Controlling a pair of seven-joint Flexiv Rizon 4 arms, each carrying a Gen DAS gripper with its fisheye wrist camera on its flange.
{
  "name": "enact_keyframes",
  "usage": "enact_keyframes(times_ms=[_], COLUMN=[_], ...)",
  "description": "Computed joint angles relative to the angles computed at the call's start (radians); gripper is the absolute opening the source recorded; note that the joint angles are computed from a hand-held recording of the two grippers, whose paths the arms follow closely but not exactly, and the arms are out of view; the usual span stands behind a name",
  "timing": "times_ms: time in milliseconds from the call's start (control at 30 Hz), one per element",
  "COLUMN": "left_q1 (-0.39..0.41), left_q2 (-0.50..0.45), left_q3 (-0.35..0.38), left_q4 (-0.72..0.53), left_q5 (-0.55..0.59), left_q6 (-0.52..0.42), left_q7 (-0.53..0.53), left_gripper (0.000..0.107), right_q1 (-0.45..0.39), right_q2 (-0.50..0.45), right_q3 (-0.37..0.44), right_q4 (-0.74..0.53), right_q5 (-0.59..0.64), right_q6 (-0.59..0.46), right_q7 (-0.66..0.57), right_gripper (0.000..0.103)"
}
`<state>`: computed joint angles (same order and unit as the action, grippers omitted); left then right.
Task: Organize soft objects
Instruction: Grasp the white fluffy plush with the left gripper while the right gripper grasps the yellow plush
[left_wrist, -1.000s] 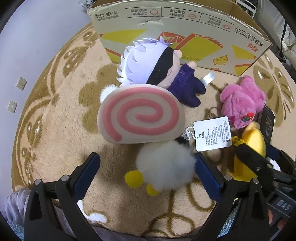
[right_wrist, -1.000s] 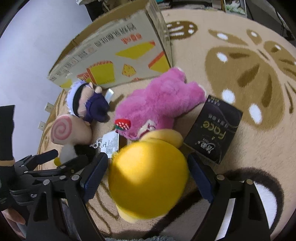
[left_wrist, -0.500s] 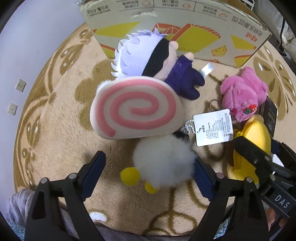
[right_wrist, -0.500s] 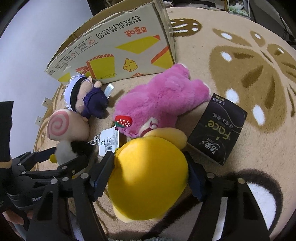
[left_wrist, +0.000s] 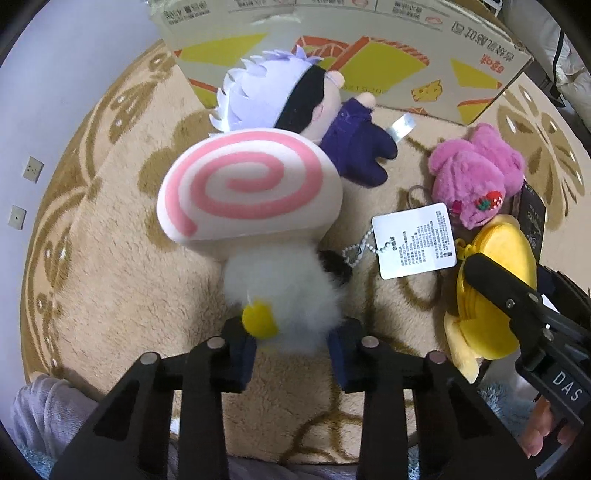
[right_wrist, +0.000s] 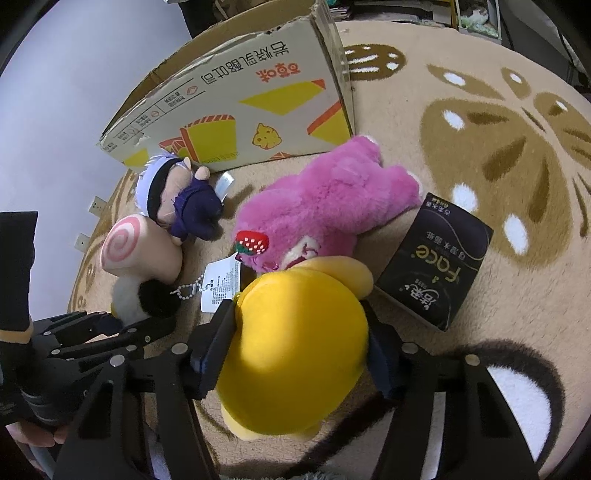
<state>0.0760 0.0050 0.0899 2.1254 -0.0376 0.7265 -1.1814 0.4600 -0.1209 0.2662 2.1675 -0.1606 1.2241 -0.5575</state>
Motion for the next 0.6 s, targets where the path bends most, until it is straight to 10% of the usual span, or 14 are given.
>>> enact_keyframes(times_ms=[600], left_q1=[0.007], left_q2=[0.104], left_q3=[0.017], left_q4=[0.062], left_q5=[-0.07], left_q6=[0.092], left_q7=[0.034], left_gripper=[0.018], right_q1=[-0.02], right_q2=[0.061], right_q3=[-0.031], right_q4=[0.106], right_q5=[-0.17], right_q6=[0.186], right_q7=[0.167], right_gripper=[0.064])
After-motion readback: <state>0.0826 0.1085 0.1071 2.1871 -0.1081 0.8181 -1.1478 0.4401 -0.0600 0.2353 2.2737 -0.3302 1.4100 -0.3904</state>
